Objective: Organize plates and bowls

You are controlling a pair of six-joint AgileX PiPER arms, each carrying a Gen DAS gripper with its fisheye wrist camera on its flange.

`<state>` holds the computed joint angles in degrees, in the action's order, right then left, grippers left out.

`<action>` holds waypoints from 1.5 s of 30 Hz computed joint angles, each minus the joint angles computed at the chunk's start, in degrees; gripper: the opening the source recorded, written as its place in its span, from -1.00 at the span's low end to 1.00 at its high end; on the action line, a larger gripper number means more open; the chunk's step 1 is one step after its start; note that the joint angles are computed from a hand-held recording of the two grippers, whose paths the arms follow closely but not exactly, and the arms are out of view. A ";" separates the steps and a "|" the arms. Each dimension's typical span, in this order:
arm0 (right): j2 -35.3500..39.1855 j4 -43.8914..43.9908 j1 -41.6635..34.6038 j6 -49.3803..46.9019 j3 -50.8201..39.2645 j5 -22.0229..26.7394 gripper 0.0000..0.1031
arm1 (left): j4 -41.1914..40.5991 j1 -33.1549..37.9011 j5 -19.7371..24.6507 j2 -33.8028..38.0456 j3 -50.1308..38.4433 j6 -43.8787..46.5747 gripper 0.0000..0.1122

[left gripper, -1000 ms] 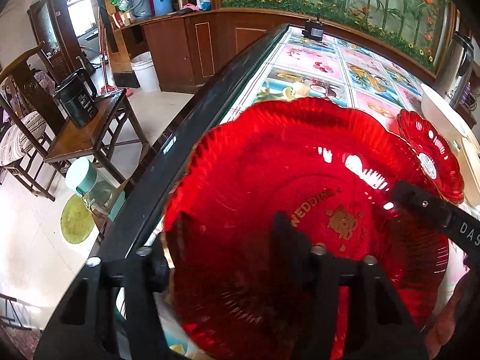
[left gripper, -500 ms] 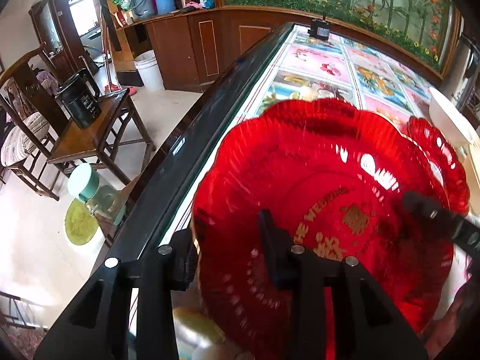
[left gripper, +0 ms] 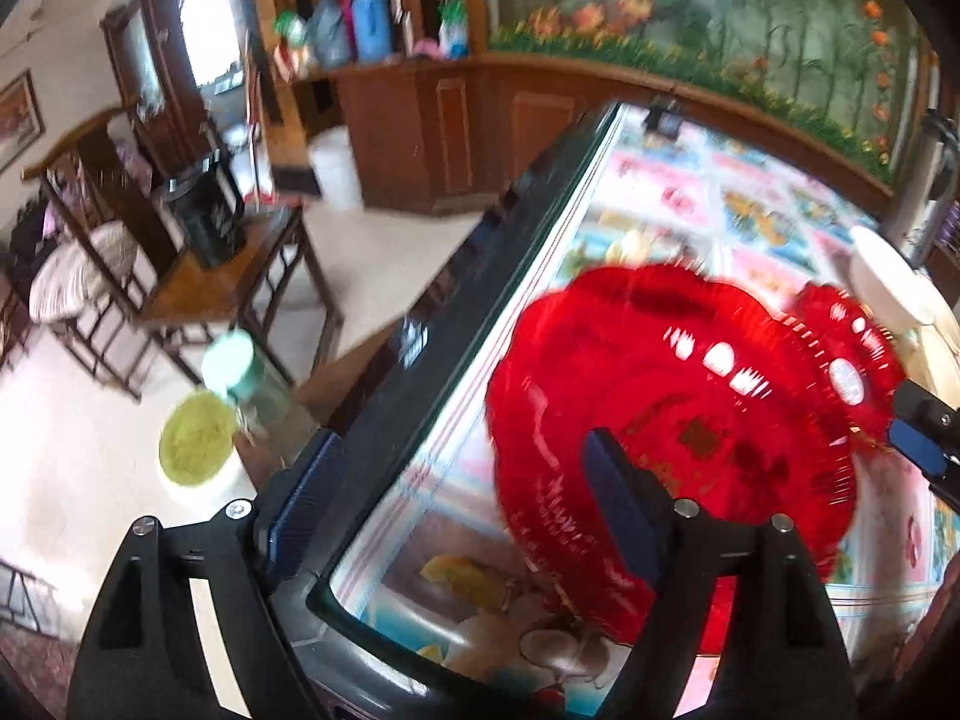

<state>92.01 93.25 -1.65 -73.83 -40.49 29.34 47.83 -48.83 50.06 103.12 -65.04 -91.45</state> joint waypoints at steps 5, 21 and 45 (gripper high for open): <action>7.18 -4.41 3.71 7.30 -5.55 1.45 0.25 | -2.18 2.25 -5.61 1.21 -0.36 2.37 0.47; 5.09 -4.83 9.11 9.30 -2.81 -4.23 -0.83 | -6.06 0.40 -9.19 -3.11 3.39 6.68 -0.70; -0.88 -6.78 -15.52 5.23 2.38 8.80 0.13 | 2.07 -7.96 4.13 -8.81 -4.04 4.87 0.52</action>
<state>91.13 86.47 -17.17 -68.59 -38.11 38.14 49.90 -56.79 54.19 94.32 -69.08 -86.58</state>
